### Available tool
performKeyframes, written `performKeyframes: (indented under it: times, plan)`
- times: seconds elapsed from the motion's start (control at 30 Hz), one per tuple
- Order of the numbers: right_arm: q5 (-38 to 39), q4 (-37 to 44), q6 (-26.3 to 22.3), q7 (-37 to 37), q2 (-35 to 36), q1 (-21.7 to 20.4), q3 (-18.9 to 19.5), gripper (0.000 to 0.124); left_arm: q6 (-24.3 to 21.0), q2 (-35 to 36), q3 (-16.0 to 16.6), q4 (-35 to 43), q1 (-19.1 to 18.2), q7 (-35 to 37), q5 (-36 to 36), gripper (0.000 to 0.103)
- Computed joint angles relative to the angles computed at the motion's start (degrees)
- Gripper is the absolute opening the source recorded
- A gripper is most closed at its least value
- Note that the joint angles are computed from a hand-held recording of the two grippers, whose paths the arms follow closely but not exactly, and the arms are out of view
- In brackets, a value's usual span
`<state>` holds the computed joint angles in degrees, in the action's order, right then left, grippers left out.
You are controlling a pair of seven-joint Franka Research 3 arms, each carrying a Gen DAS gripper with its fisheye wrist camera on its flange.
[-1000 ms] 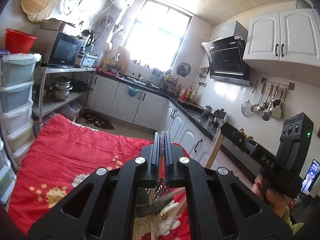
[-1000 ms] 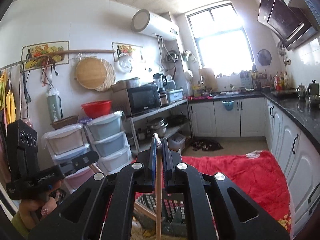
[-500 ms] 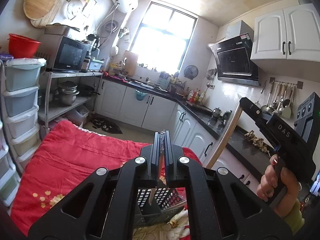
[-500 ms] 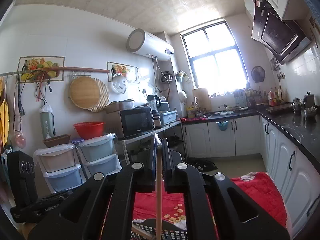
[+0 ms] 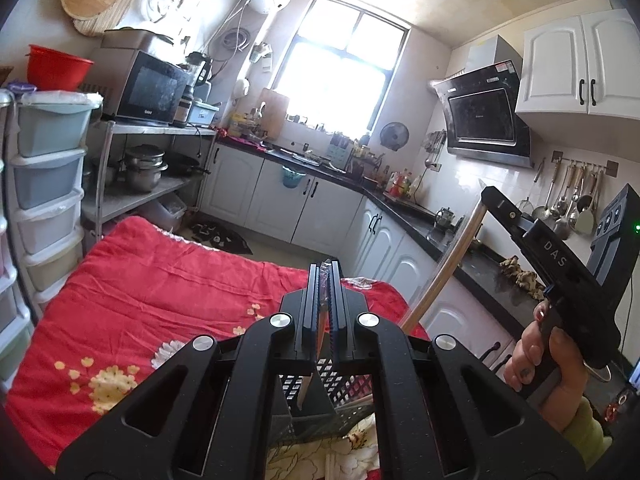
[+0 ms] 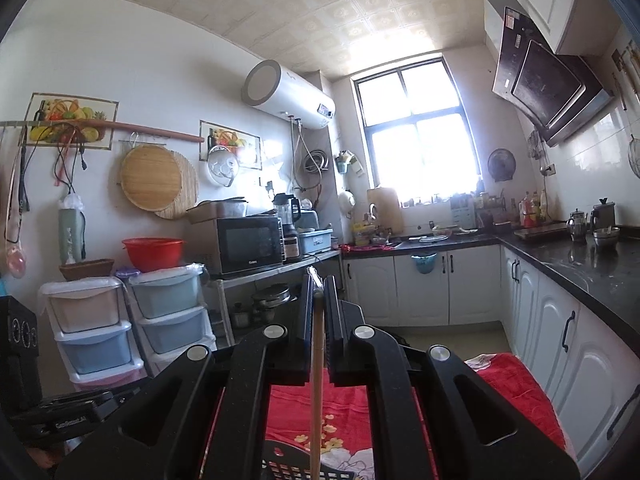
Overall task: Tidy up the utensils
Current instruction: 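Lift both held chopsticks and lower them upright into the green caddy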
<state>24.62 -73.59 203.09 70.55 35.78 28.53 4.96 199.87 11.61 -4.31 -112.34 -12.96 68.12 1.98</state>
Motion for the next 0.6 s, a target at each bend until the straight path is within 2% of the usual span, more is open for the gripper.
performKeyframes:
  times: [0.07, 0.23, 0.3, 0.47, 0.6]
  plan:
    - [2.0, 0.7, 0.4, -1.2, 0.8, 1.6, -2.0, 0.006, 0.1, 0.3, -0.3, -0.1, 0.3, -0.5, 0.3, 0.002]
    - [3.4, 2.2, 0.8, -2.6, 2.7, 2.2, -2.6, 0.006, 0.8, 0.8, -0.4, -0.8, 0.4, -1.0, 0.6, 0.002]
    - [5.2, 3.2, 1.2, -4.0, 3.7, 3.4, -3.9, 0.006, 1.1, 0.9, -0.1, -0.9, 0.0, -0.7, 0.2, 0.002]
    - [7.6, 3.4, 2.8, -7.4, 5.1, 4.5, -4.5, 0.006, 1.8, 1.6, -1.5, -1.1, 1.6, -2.9, 2.5, 0.002]
    - [11.0, 4.7, 3.4, -11.4, 6.8, 6.1, -5.5, 0.006, 2.0, 2.0, -0.6, -1.4, 0.2, -2.0, 1.7, 0.002]
